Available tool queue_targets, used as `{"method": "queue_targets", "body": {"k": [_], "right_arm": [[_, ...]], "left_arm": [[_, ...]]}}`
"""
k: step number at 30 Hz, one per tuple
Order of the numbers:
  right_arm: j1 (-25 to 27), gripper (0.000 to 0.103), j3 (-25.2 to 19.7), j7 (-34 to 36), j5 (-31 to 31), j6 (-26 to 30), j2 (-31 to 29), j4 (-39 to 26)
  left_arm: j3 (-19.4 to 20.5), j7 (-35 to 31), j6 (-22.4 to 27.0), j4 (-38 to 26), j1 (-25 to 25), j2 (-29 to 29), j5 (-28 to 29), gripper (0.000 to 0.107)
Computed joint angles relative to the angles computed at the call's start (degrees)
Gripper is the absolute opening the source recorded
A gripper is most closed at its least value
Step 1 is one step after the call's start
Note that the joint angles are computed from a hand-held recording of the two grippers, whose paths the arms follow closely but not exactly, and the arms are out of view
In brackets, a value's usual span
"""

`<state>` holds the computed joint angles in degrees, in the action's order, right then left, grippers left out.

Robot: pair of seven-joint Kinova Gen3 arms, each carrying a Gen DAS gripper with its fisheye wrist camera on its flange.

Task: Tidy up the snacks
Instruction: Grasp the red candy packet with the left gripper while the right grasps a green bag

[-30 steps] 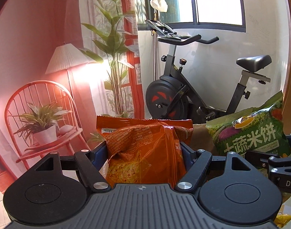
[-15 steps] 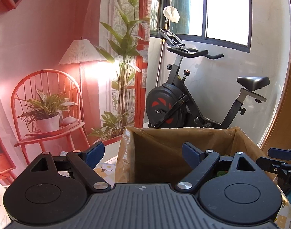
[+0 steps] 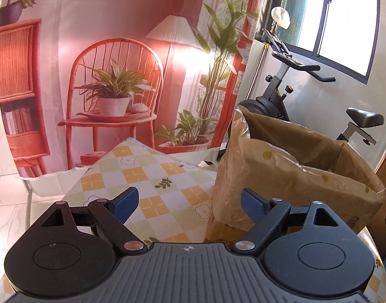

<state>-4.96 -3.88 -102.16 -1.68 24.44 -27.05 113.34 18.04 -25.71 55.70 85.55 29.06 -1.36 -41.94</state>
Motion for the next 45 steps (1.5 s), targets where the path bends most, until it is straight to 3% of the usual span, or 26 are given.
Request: {"method": "queue_targets", "body": {"k": [4,7,12,17,21,25,28,31,33,37,41,45], "right_arm": [[3.37,0.079,-5.82,-4.46,0.72,1.41,-1.54,2.25],[2.58,0.077,-7.85,-5.47,1.63,3.64,-1.53,2.50],[0.41,0.072,-10.36,-7.00,2.72,6.33,-0.28,1.96],[-4.87,0.073,-9.67,-5.40,2.45,7.86,3.25,-0.07],[-8.74,0.088,-10.48,-3.34,2.99,10.11,9.23,-4.19],[-11.92,0.089,-11.00,-2.54,3.97,11.95,15.13,-7.89],[-13.21,0.090,-12.72,-6.67,8.93,15.14,18.84,-10.45],[-14.34,0.087,-12.25,-8.87,10.27,18.37,21.31,-12.08],[-15.74,0.082,-9.81,-7.59,8.04,17.71,20.85,-11.23],[-16.64,0.075,-9.66,-7.02,9.05,16.33,18.66,-9.42],[-15.23,0.073,-12.58,-13.58,13.43,13.85,15.76,-6.66],[-13.36,0.073,-15.20,-19.45,16.43,11.22,12.34,-3.45]], "left_arm": [[-0.32,-2.65,-0.01,3.76,-0.21,-1.07,5.94,0.087],[-0.44,-5.02,-0.60,6.40,-0.92,-2.07,10.37,0.080],[0.02,-8.61,-2.31,9.25,-2.27,-3.35,14.68,0.079],[0.65,-9.99,-3.55,10.89,-3.49,-4.08,16.70,0.078],[0.54,-12.17,-5.08,12.05,-4.30,-4.42,17.28,0.078],[-1.62,-18.46,-8.07,14.32,-5.78,-6.28,21.90,0.077],[-2.99,-23.97,-9.54,16.00,-7.21,-7.44,26.27,0.077],[-3.21,-27.67,-9.88,17.10,-8.18,-7.65,29.76,0.077],[-3.55,-29.74,-10.56,17.98,-8.42,-7.59,32.83,0.078],[-4.22,-34.65,-11.08,18.95,-8.32,-6.74,38.54,0.078],[-2.17,-36.33,-11.18,19.91,-7.83,-6.32,36.55,0.078],[0.68,-35.98,-10.78,20.92,-6.75,-5.91,30.64,0.078]]}}
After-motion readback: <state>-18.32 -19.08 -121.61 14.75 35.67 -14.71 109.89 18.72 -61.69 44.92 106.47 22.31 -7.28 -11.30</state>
